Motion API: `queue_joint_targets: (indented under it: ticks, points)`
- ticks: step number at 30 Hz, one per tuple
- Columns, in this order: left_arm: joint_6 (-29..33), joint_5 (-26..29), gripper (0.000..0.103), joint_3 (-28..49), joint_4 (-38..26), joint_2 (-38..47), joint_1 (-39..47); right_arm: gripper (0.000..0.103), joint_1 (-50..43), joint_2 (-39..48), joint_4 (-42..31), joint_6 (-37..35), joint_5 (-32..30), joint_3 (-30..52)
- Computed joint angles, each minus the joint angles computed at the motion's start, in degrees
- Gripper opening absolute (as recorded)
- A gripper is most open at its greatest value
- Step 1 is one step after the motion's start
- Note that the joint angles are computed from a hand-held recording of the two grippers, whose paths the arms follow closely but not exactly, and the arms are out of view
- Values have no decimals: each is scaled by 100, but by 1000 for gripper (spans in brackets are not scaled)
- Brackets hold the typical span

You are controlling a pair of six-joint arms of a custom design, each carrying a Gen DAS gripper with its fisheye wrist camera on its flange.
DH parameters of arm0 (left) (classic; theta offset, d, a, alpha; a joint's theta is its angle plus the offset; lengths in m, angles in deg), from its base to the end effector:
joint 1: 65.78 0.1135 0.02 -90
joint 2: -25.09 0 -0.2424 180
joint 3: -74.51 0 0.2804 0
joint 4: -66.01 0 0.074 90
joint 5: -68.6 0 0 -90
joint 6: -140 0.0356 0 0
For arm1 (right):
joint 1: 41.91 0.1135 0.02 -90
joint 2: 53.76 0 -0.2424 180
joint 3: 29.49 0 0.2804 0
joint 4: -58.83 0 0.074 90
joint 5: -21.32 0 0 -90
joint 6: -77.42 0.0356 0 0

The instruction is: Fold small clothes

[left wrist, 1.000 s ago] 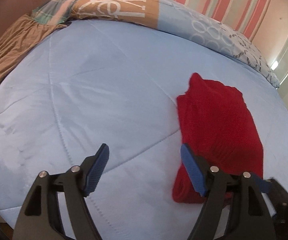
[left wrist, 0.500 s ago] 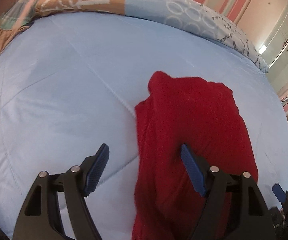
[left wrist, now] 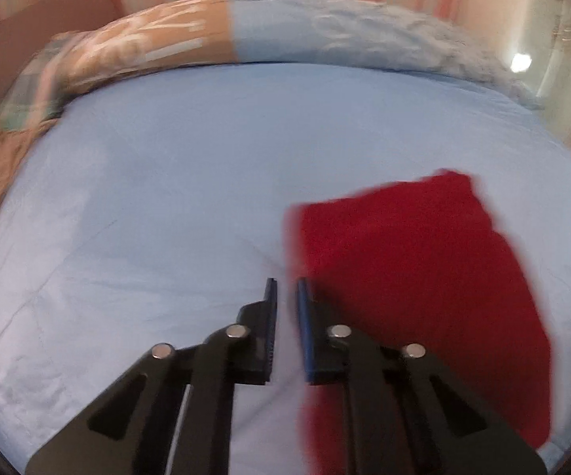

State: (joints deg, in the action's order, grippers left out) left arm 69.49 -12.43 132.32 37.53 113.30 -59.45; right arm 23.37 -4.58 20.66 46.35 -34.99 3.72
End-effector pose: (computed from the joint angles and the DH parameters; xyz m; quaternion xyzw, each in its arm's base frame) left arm 0.3094 0.0287 0.1204 0.1309 0.9517 -0.0137 0.2775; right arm 0.0982 0.1660 0.1358 0.0386 0.9142 0.1314 0.3815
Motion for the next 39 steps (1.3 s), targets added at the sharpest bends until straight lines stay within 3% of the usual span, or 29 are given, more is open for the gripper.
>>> queue_joint_targets:
  ticks: [1, 2, 4, 6, 7, 8, 10, 11, 13, 17, 19, 21, 22, 23, 29, 33, 35, 39]
  points:
    - [47, -325, 1, 148, 109, 398, 63, 78, -27, 15, 51, -10, -43, -12]
    - [113, -111, 1, 481, -219, 851, 257, 78, -37, 1, 86, 0, -65, -41]
    - [247, 455, 1, 578, -546, 994, 717, 78, -59, -4, 126, -27, -86, -42]
    - [568, 1424, 3, 314, -1004, 450, 1244, 78, -52, -72, 120, -67, -56, -48]
    - [714, 1758, 13, 190, -1248, 175, 1420, 78, -61, -74, 118, -77, -70, -46]
    - [918, 2149, 41, 9, -1554, -198, 1628, 78, -59, -72, 102, -81, -60, -41]
    - [1206, 2767, 80, -539, -2066, -1199, 1993, 78, -27, -95, 66, -50, -49, -52]
    - [1371, 3041, 82, -770, -2377, -1652, 2150, 78, -7, -107, 51, -22, -37, -53]
    - [1583, 3202, 82, -1168, -3007, -2521, 2128, 78, 31, -120, 12, 15, -31, -37]
    - [645, 1969, 81, -2327, -2744, -4640, 1163, 78, 204, -262, -206, 136, 90, -10]
    - [171, 1556, 79, -2488, -2389, -4476, 605, 78, 281, -357, -340, 208, 159, -1]
    - [-6, 1413, 59, -2559, -2180, -4152, 393, 78, 361, -467, -496, 293, 248, -2]
    - [-38, 1274, 33, -2576, -2064, -4028, 351, 78, 392, -505, -550, 337, 276, -7]
    - [-140, 1055, 23, -2649, -1949, -4017, 250, 78, 451, -521, -612, 420, 322, -6]
    - [535, 1647, 20, -2483, -2513, -4428, 1179, 78, 573, -583, -681, 586, 418, -52]
    - [1050, 2146, 20, -2070, -2297, -2861, 2010, 78, 602, -331, -383, 625, 297, -93]
    - [1396, 2403, 22, -1832, -2010, -1517, 2452, 78, 601, -99, -220, 590, 186, -72]
    - [1765, 3178, 23, -884, -2675, 203, 3070, 78, 687, 406, -131, 621, 65, -5]
